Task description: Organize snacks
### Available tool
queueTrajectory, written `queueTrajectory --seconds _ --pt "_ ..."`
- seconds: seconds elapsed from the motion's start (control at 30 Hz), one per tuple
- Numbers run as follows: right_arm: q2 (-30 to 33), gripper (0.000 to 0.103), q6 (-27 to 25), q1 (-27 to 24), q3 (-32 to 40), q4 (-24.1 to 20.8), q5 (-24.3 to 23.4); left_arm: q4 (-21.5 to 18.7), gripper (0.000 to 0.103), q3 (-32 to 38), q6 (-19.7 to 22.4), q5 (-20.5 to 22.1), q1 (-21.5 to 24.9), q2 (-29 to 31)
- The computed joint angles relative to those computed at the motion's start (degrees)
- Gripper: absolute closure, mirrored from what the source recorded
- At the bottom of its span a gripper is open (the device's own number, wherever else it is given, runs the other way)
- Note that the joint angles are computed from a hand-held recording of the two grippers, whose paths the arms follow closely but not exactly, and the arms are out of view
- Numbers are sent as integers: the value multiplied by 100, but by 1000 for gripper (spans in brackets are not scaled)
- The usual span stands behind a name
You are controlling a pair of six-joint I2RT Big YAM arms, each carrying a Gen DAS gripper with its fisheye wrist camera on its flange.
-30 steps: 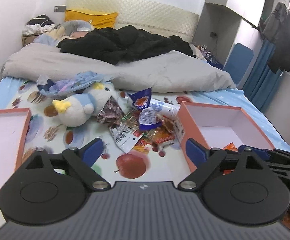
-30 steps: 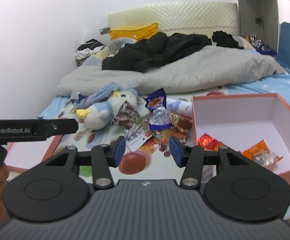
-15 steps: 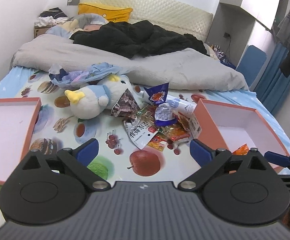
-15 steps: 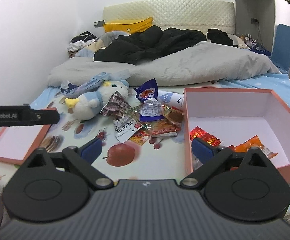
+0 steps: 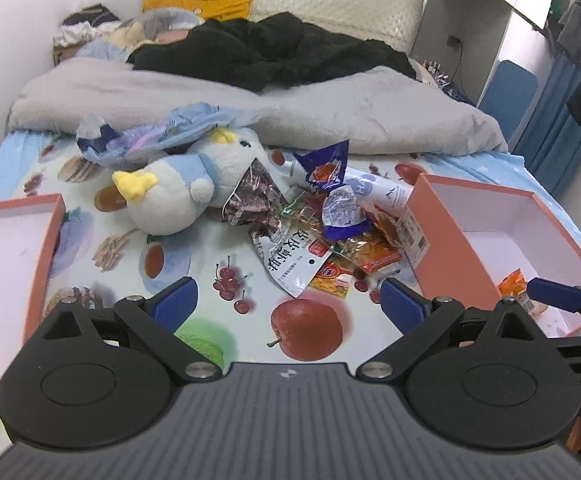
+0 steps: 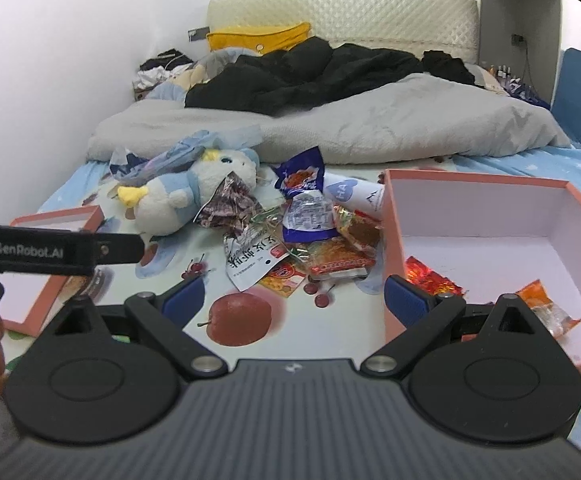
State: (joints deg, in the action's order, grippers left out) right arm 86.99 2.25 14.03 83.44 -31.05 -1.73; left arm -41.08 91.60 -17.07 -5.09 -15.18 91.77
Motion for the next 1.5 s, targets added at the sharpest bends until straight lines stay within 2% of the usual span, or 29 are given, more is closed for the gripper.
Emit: queueTrajectory --seconds 0.17,0.33,0.43,0.53,0.63,0.7,0.83,1.0,1.07,1.13,1.23,1.3,1.37,1.43,1.47,1.5 --pt "326 5 -57 105 217 174 225 27 4 213 208 122 186 376" --pt "865 6 -182 210 706 -200 297 12 4 468 95 310 385 820" --pt "1136 12 -470 283 912 -294 276 1 4 621 12 351 484 1064" --pt "1426 14 -706 356 1138 -393 384 43 4 743 -78 420 595 1283" --pt "1734 26 -851 391 1422 -573 492 73 4 876 -89 525 714 1508" --pt "1936 27 -917 400 1606 -701 636 109 4 956 -74 605 777 1640" --pt "2309 31 -1189 417 1950 -717 1082 214 4 1193 41 793 859 1931" --pt "2767 39 -1648 405 2430 -746 1529 360 4 1645 -34 1046 879 2361" --pt "2888 45 -1869 402 2535 -709 1670 403 4 1841 -136 1169 874 2547" --pt "2978 47 -2002 397 2610 -713 1751 427 4 2068 -330 1334 873 2754" --pt "3041 48 -2260 397 2595 -576 1871 525 4 2347 -501 1352 827 3003" --pt "3036 51 -2506 412 2487 -329 2005 438 5 2642 -528 1375 794 3219" --pt "3049 63 -2756 424 2444 -202 2067 262 5 2965 -533 1337 754 3435" --pt "3065 70 -2838 423 2447 -196 2060 142 6 3212 -465 1282 714 3599" --pt "3060 71 -2862 425 2429 -171 2064 51 8 3344 -439 1228 698 3685" --pt "3060 71 -2900 426 2424 -156 2070 -87 14 3508 -432 1151 679 3780"
